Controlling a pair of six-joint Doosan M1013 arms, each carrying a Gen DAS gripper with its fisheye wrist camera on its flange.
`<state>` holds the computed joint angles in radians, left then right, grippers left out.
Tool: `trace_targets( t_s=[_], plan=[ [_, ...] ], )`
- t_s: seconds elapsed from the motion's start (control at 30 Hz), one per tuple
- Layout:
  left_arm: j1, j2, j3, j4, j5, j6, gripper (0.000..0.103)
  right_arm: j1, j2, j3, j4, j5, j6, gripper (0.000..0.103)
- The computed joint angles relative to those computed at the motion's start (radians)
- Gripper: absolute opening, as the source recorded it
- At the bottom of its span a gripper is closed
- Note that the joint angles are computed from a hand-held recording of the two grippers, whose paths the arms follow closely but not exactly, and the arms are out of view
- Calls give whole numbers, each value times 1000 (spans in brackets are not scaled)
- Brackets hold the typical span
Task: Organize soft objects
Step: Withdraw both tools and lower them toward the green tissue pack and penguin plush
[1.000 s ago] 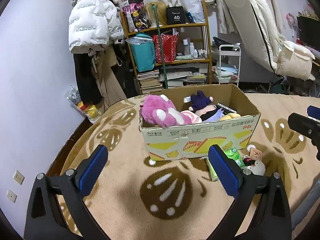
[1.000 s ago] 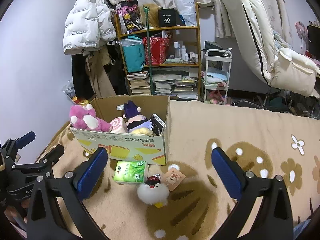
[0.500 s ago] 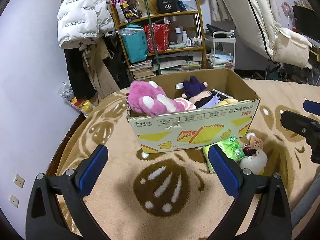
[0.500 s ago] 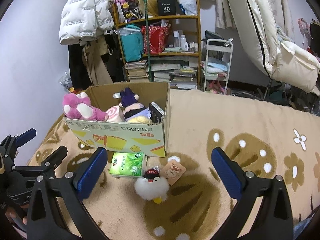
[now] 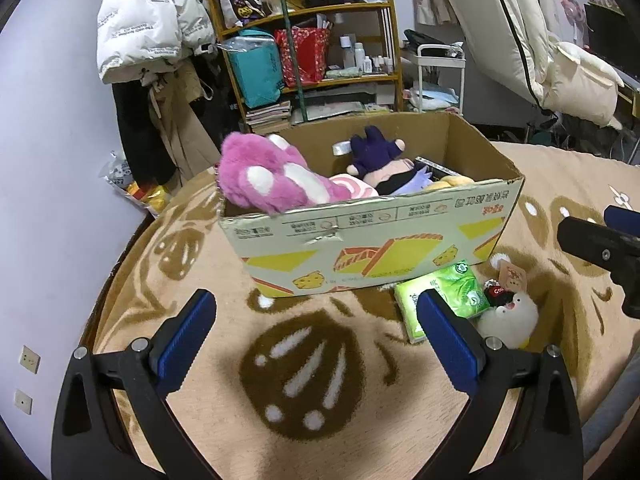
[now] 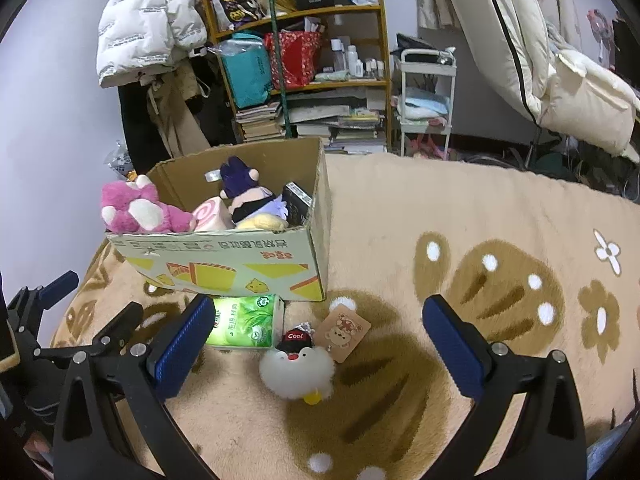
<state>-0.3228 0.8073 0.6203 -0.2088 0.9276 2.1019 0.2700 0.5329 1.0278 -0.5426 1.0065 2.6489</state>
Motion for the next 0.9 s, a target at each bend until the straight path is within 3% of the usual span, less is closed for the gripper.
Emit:
trace_targets(
  t_s=[0.43,0.63,0.9],
  plan=[
    [-8,56,-66,-77,98,68,100,-42,26,-15,162,51,-12,103],
    [-15,58,-55,-104,103,120,100,-58,29,-4,239,43,-31,103],
    [-22,40,-7,-148,85,199,100,-79,50,-19,365,44,-96,80]
  ],
)
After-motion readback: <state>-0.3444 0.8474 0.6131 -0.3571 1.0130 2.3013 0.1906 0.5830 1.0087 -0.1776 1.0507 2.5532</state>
